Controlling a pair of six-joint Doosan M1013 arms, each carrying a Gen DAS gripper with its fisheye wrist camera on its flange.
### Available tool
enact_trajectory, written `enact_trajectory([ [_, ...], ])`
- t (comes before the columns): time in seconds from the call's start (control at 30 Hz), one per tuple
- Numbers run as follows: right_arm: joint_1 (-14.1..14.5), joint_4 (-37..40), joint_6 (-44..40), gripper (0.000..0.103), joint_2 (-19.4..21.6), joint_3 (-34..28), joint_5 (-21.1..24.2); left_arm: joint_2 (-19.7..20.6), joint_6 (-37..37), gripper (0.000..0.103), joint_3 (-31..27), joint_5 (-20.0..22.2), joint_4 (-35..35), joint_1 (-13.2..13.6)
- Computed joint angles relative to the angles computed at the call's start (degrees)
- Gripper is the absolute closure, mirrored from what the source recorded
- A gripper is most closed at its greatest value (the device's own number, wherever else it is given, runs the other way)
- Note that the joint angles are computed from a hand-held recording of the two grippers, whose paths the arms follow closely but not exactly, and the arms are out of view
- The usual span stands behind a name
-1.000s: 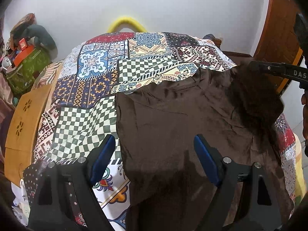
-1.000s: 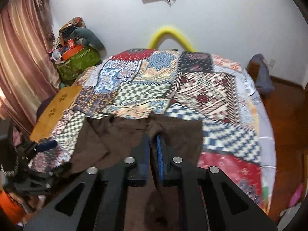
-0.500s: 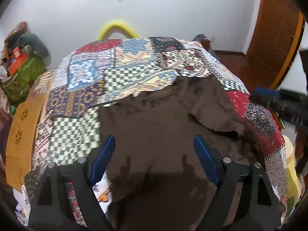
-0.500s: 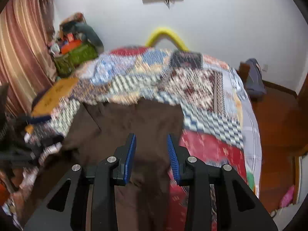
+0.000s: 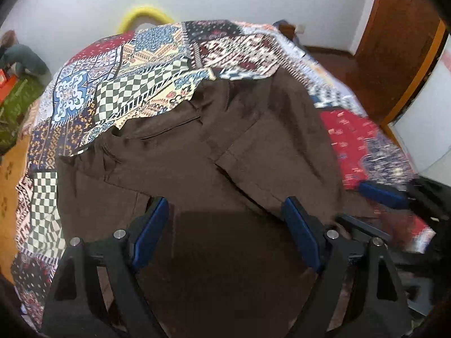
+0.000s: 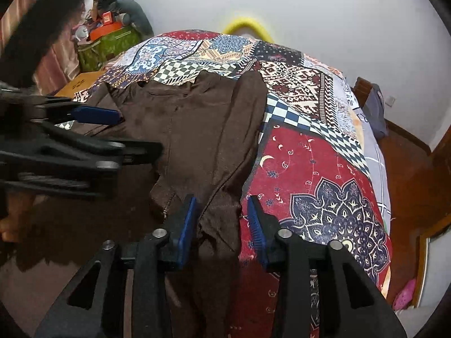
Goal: Fold small clothes
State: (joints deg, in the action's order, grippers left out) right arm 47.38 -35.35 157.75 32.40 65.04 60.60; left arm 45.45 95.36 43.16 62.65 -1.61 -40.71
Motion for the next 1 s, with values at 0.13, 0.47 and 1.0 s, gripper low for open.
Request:
enact_trajectory([
  [0.13, 0.2, 0.3, 1.2, 0.064, -0.9, 1.4, -1.5, 0.8, -2.0, 0.019, -0.5, 0.0, 2.8, 0.1],
  [0.47, 1.9, -0.6, 2.7, 0.056, -1.5, 0.5, 1.3, -3.7, -0.4, 0.020, 3.4, -2.3, 0.5, 1.8],
  [1.0, 6.8, -4.6, 9.1, 0.040, -4.8, 2.0, 4.9, -17.3, -1.2, 0.019, 19.8, -8.1, 1.2, 5.8],
])
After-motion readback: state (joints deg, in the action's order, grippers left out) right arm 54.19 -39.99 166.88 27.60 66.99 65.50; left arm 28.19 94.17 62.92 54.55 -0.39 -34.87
